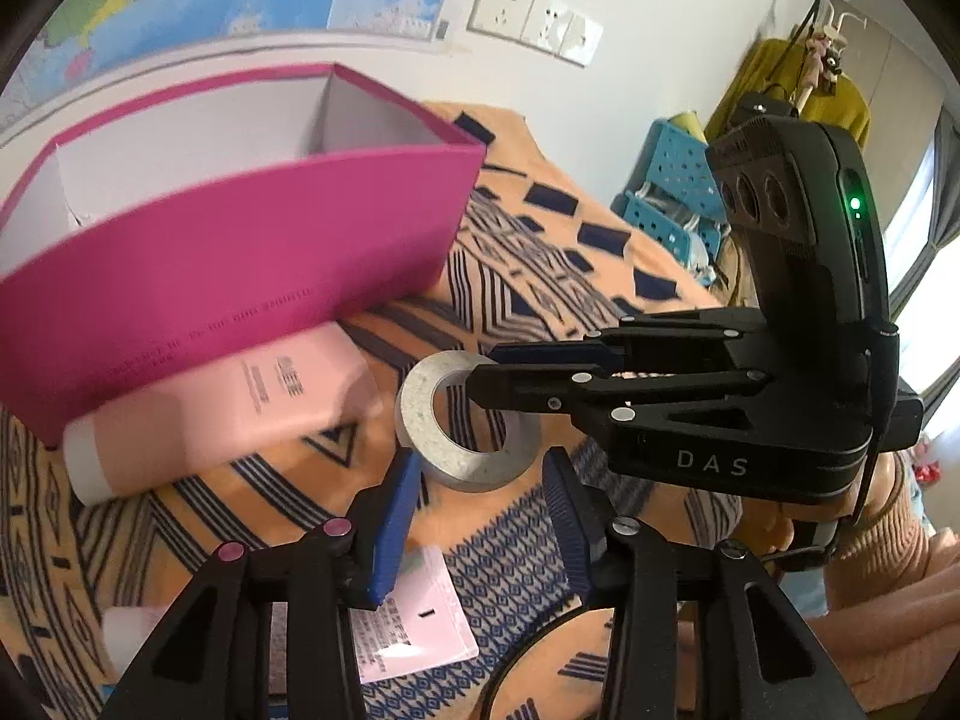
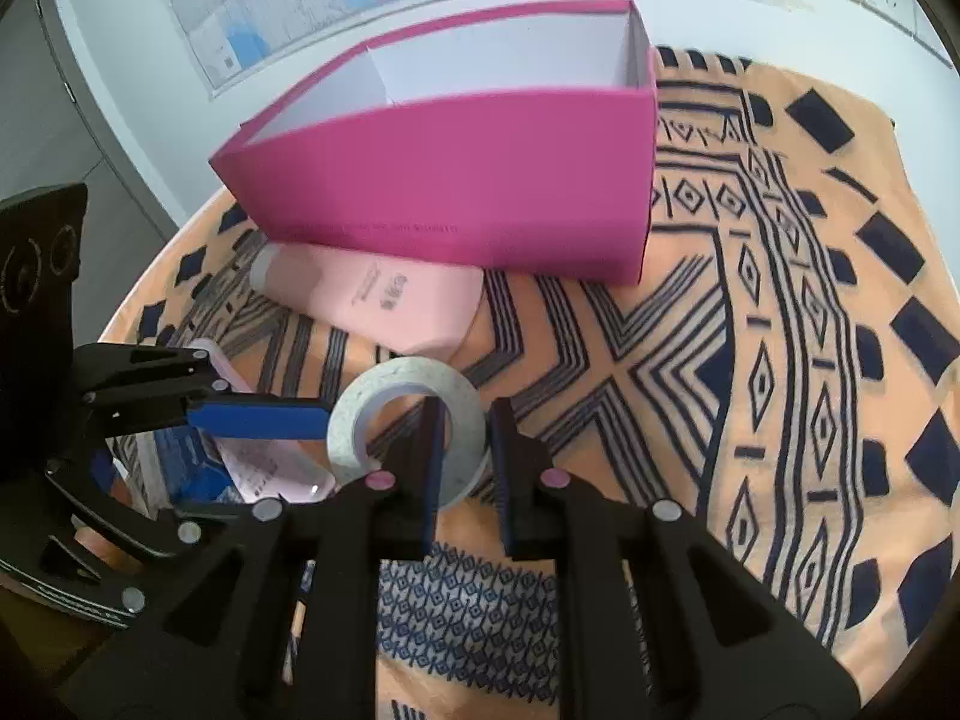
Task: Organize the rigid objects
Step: 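Carry the tape roll up over the magenta box with the right gripper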
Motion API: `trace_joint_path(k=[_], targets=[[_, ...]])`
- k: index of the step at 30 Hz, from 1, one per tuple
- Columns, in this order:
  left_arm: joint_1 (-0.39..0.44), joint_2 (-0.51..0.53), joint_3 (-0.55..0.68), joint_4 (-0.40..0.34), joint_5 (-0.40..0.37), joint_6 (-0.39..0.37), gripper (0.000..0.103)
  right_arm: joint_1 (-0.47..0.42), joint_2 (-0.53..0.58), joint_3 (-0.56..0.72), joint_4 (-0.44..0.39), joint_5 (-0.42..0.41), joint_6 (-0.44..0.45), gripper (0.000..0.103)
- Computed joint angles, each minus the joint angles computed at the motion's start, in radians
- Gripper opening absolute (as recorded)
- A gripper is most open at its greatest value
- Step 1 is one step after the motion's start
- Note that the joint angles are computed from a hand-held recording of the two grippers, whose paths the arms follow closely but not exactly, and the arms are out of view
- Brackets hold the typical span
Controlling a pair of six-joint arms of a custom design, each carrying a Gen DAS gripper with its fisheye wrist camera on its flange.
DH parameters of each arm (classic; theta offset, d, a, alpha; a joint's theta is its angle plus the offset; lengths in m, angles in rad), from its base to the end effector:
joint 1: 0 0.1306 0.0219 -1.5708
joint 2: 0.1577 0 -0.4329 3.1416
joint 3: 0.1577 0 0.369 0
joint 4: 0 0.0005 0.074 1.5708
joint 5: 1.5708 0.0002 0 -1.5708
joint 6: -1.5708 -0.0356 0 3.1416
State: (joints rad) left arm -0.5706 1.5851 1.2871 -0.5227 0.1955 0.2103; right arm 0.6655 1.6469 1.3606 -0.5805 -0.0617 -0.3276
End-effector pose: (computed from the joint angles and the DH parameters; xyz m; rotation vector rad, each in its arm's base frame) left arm 0.4360 -0.2886 0.3689 0.5332 2.3983 -0.5905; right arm 0.4292 0.3390 0.3639 -0.4490 2.4636 0.5061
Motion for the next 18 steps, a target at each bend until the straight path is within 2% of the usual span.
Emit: trace_joint_path(k=[18], targets=[[0.028,-0.018,0.088,0.033,-0.068,-0.042,0.043,-0.012,0.0,0.113,0.023,0.057,0.079,0.017]])
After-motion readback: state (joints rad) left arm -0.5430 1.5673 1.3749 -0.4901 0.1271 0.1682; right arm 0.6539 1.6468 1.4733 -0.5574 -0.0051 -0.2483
